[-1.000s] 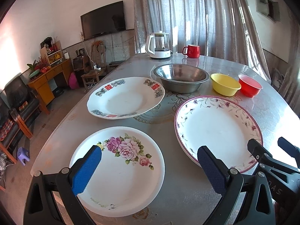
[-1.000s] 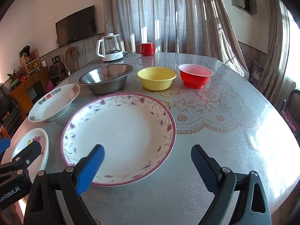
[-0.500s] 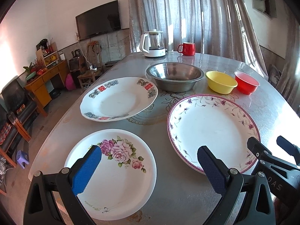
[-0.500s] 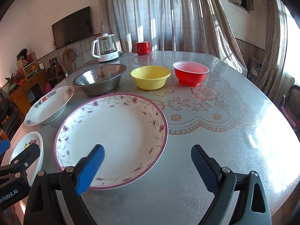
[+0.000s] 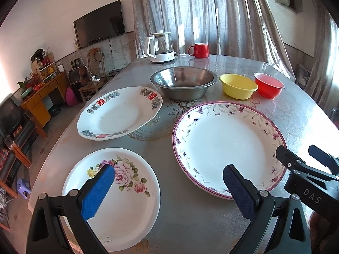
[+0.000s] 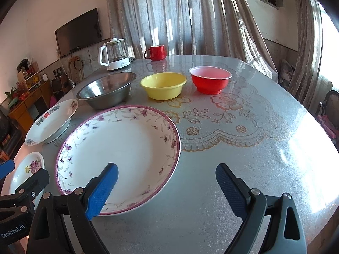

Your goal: Organize plates and bowls

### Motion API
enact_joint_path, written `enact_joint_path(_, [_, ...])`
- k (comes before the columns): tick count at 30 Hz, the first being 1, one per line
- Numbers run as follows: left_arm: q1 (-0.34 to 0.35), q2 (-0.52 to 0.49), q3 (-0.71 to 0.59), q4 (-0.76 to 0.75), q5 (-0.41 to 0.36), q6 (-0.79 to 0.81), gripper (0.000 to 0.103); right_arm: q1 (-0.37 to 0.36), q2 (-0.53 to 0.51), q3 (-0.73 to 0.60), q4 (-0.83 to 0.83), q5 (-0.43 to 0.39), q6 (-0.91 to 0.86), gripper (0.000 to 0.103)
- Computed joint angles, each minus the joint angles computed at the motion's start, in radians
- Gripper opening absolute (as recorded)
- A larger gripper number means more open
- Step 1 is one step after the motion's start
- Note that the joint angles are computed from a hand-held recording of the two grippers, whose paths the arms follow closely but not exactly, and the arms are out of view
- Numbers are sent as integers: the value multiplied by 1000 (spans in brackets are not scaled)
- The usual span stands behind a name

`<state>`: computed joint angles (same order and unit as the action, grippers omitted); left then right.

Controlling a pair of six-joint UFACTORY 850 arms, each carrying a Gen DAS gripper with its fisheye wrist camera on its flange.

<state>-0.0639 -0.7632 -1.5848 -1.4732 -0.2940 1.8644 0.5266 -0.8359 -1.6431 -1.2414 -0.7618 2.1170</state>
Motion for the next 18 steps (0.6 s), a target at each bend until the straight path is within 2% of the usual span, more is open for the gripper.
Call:
enact_joint_path(2, [-2, -6, -12, 46, -8, -44, 103, -8, 13, 20, -6, 23, 16, 93])
enact_joint_path(5, [2, -32, -64, 240, -77, -236, 103, -25, 35, 58, -16, 67, 45, 90])
enact_joint_path(8, [22, -95, -176, 402, -270, -420, 103, -46, 57, 94, -28, 122, 76, 83])
enact_joint_path(10, [32, -151, -271, 452, -388, -531, 103, -61, 65, 110, -25, 168, 76, 68])
enact_joint_path(12, [40, -202, -359, 478, -462, -622, 103, -77, 72, 126, -26, 218, 88, 57])
enact_joint_path(14, [40, -238, -430, 516, -482, -698, 103, -88, 76, 139, -43, 258, 113, 49])
enact_joint_path(16, [38, -268, -490, 551, -478, -756, 102, -96, 80, 150, -73, 292, 147, 46])
enact_joint_path(18, [38, -313, -574, 597, -507, -831, 98, -100, 79, 149, -84, 307, 155, 44])
